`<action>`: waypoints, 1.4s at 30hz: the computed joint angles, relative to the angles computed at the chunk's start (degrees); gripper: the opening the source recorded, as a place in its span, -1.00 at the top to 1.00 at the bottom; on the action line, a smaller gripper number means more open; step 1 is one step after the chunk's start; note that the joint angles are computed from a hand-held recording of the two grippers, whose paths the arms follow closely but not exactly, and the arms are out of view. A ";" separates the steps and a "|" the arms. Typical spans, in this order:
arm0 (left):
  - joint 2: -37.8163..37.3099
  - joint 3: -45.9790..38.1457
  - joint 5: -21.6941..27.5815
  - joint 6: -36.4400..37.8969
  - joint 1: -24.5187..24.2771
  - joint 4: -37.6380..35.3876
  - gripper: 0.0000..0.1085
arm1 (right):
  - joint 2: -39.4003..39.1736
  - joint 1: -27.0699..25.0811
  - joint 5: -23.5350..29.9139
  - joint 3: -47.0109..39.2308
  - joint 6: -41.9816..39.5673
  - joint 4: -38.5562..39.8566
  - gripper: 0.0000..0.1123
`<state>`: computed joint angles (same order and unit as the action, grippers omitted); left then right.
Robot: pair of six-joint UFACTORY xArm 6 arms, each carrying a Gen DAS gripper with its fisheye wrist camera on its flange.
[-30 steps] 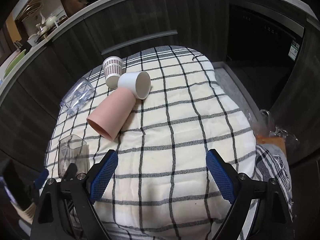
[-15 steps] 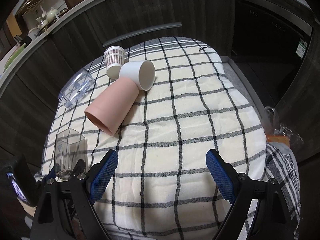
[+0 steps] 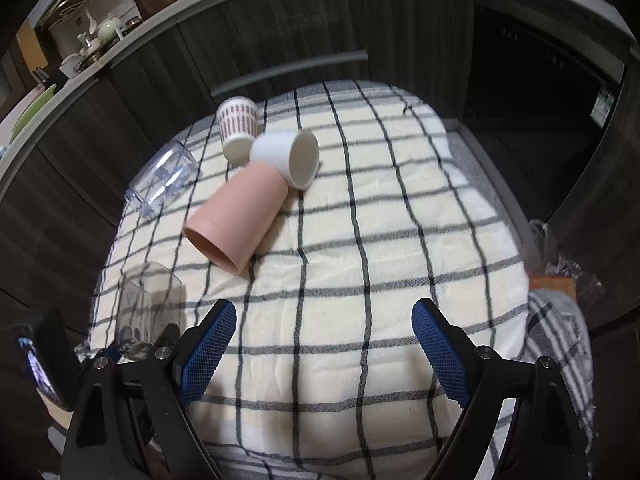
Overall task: Flip cup upside down
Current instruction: 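Close the left gripper around the standing grey glass cup, then lift the glass cup with the left gripper and set it down beside the pink cup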
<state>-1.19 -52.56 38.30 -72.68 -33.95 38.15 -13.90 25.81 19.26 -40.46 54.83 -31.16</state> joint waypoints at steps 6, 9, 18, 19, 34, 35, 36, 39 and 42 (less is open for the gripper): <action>0.47 -7.31 8.99 22.52 0.92 -20.34 -0.23 | -2.43 1.16 2.55 -2.16 -3.49 5.41 -0.60; 1.84 -12.03 14.96 29.76 1.54 -26.79 -0.23 | -2.66 1.26 5.53 -4.50 -2.81 5.96 -0.60; 13.52 -33.33 38.09 45.90 5.28 -42.30 -0.24 | 0.68 -0.45 7.38 -10.62 -14.22 21.39 -0.60; 15.11 -35.67 40.11 46.44 5.62 -42.79 -0.23 | 1.13 -0.58 7.40 -11.13 -15.20 22.87 -0.60; 41.16 -71.43 64.86 50.17 11.41 -47.06 -0.22 | 15.15 -3.87 10.85 -25.80 -21.89 33.72 -0.60; 42.88 -74.03 66.41 50.37 11.45 -46.43 -0.23 | 16.23 -4.07 11.13 -26.84 -22.56 34.80 -0.60; 43.62 -75.10 66.60 50.55 11.47 -45.96 -0.25 | 17.04 -4.14 11.33 -27.70 -22.90 35.19 -0.60; 44.30 -75.92 65.82 50.80 11.65 -45.86 -0.29 | 18.50 -4.21 11.59 -29.26 -23.09 34.97 -0.60; 42.13 -72.67 62.99 51.48 11.41 -44.98 -0.29 | 19.18 -4.31 11.96 -29.90 -23.13 34.87 -0.60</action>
